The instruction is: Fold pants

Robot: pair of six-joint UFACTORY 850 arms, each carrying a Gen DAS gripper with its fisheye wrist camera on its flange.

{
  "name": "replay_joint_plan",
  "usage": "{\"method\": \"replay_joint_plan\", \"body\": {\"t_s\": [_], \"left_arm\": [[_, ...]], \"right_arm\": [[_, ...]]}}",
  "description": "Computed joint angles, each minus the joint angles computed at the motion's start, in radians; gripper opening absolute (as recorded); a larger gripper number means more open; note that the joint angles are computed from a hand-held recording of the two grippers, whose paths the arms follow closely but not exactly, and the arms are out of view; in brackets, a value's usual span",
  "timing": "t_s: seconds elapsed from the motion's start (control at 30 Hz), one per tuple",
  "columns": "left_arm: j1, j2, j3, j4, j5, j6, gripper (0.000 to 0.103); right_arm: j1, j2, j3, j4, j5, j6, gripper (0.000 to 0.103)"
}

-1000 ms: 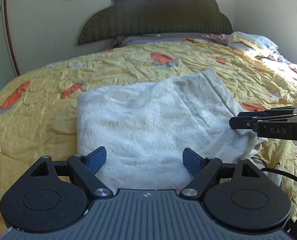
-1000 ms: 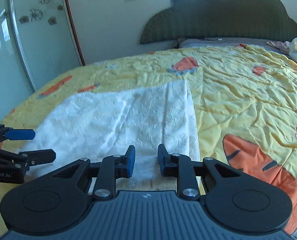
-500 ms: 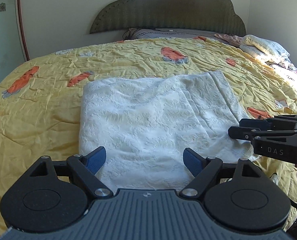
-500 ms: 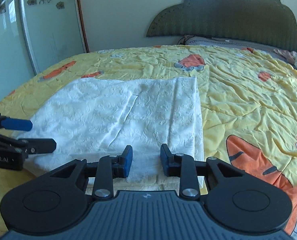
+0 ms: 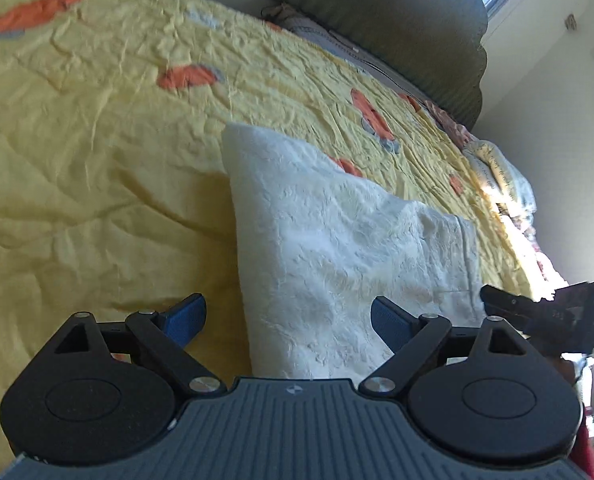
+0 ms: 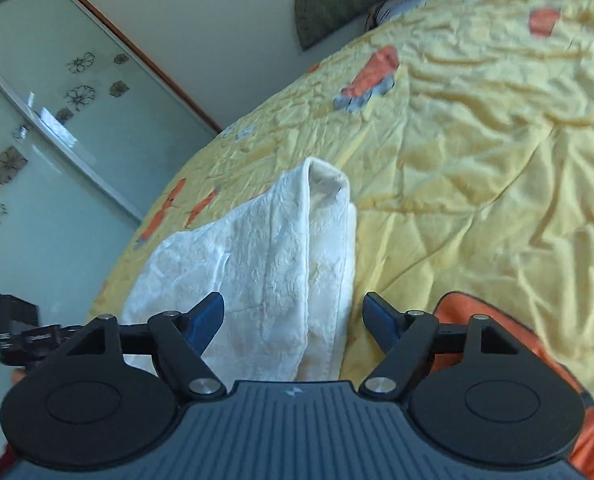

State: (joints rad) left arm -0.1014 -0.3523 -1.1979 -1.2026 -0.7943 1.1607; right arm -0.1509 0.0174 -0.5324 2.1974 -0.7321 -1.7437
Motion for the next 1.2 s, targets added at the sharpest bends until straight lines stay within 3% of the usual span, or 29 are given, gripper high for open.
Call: {"method": "replay_joint_plan", "body": {"t_s": [0.03, 0.13, 0.23, 0.27, 0.3, 0.33, 0.4, 0.5, 0.63, 0.73, 0.87, 0.97, 1.07, 1.1, 1.13, 1.17, 1.2], "left_arm": [[0.01, -0.018, -0.011, -0.023, -0.039, 0.009, 0.091], [0.014, -0.063, -0.05, -0.05, -0.12, 0.017, 0.091], [-0.004, -0.088, -0.07, -0.067, -0.148, 0.001, 0.081], [-0.015, -0.082, -0.064, -0.067, -0.121, 0.009, 0.068], [-0.029, -0.067, -0.051, -0.058, -0.069, 0.017, 0.047], [-0.038, -0.054, -0.039, -0.054, -0.025, 0.025, 0.036], [-0.032, -0.038, -0.014, -0.098, -0.015, 0.056, 0.02], [-0.017, 0.001, 0.021, -0.16, -0.01, 0.124, 0.009], [-0.024, 0.057, 0.031, -0.224, 0.07, 0.229, 0.008], [-0.016, 0.065, 0.001, -0.303, 0.115, 0.333, 0.008], [-0.008, -0.014, -0.139, -0.278, 0.171, 0.286, 0.008], [-0.018, -0.102, -0.257, -0.165, 0.234, 0.174, 0.009], [-0.045, -0.18, -0.329, 0.053, 0.325, -0.016, 0.016], [-0.053, -0.192, -0.326, 0.091, 0.363, -0.031, 0.024], [-0.056, -0.195, -0.316, 0.088, 0.387, -0.006, 0.029], [-0.051, -0.189, -0.297, 0.042, 0.397, 0.043, 0.045], [-0.041, -0.176, -0.273, -0.019, 0.395, 0.092, 0.046]], "right_arm": [[-0.023, -0.05, -0.016, -0.048, -0.087, 0.028, 0.076], [-0.044, -0.11, -0.055, -0.108, -0.187, 0.046, 0.077], [-0.028, -0.147, -0.1, -0.124, -0.183, 0.053, 0.071], [-0.02, -0.151, -0.11, -0.122, -0.166, 0.054, 0.066], [-0.008, -0.15, -0.118, -0.116, -0.128, 0.06, 0.046], [0.001, -0.145, -0.12, -0.111, -0.091, 0.063, 0.033], [0.01, -0.126, -0.104, -0.089, -0.077, 0.042, 0.028], [0.052, -0.056, -0.085, -0.041, -0.001, -0.012, 0.024], [0.088, -0.018, -0.132, -0.012, 0.029, -0.087, 0.024], [0.109, -0.048, -0.204, 0.005, 0.037, -0.148, 0.024], [0.134, -0.166, -0.347, 0.061, 0.051, -0.182, 0.024], [0.163, -0.273, -0.463, 0.092, 0.125, -0.194, 0.025], [0.196, -0.368, -0.57, 0.033, 0.283, -0.142, 0.031], [0.207, -0.387, -0.593, 0.02, 0.338, -0.128, 0.038], [0.217, -0.406, -0.611, -0.003, 0.393, -0.11, 0.045], [0.218, -0.411, -0.613, 0.005, 0.407, -0.111, 0.047], [0.212, -0.404, -0.596, 0.043, 0.389, -0.136, 0.048]]}}
